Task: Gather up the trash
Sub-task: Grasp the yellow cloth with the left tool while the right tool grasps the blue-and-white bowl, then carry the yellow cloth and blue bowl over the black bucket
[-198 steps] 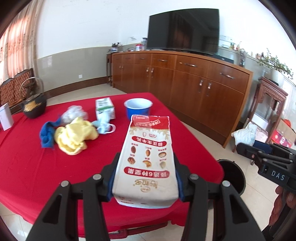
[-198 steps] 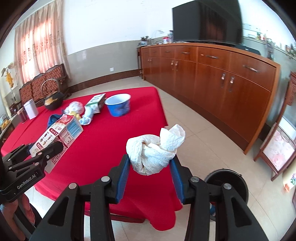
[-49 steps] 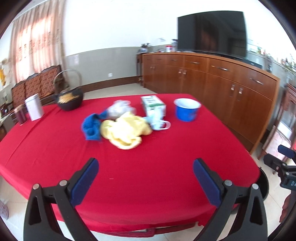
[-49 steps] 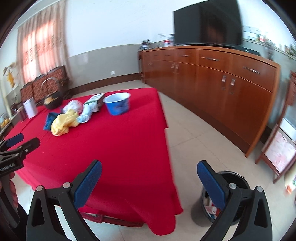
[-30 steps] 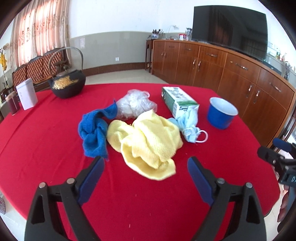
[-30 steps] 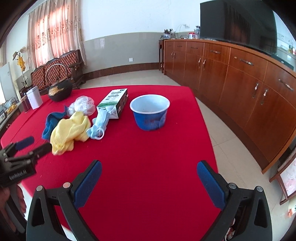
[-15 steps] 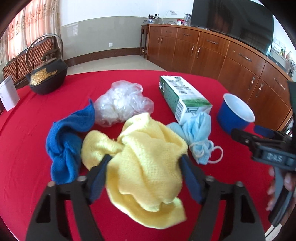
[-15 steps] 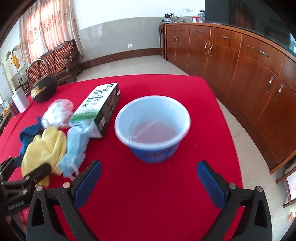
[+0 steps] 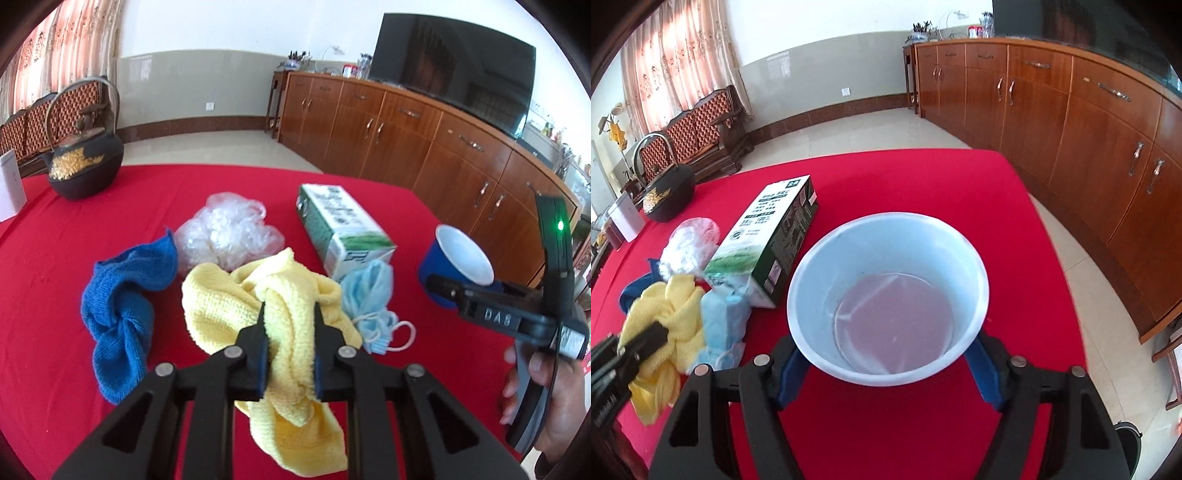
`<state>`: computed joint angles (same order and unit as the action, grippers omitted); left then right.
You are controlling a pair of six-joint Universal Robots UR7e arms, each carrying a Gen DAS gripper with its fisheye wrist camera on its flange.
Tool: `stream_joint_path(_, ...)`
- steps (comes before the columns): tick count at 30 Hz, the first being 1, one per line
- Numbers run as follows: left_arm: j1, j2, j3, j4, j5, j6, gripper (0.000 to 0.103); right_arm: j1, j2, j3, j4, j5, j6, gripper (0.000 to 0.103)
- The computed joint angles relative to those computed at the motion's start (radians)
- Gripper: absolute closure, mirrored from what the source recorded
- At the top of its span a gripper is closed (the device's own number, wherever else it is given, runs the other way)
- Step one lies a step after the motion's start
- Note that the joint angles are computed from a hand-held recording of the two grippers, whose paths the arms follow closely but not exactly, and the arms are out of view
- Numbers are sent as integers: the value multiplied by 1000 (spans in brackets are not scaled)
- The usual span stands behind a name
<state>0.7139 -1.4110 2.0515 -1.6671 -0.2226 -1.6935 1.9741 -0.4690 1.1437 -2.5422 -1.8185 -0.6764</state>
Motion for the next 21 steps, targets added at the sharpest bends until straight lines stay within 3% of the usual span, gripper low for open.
stream_joint_path(3, -18, 0, -9, 70, 2, -43, 84, -7, -43, 58, -38, 2, -19, 27)
stream_joint_path(7, -49, 6, -43, 270, 7, -225, 84, -22, -107, 129, -64, 8, -35, 27)
stream_joint_path(13, -94, 27, -95, 491, 8, -394, 84, -48, -206, 226, -95, 27, -41, 27)
stream_joint_path(21, -145, 59, -90, 436, 1, -347, 84, -80, -347, 357, -138, 39, -50, 27)
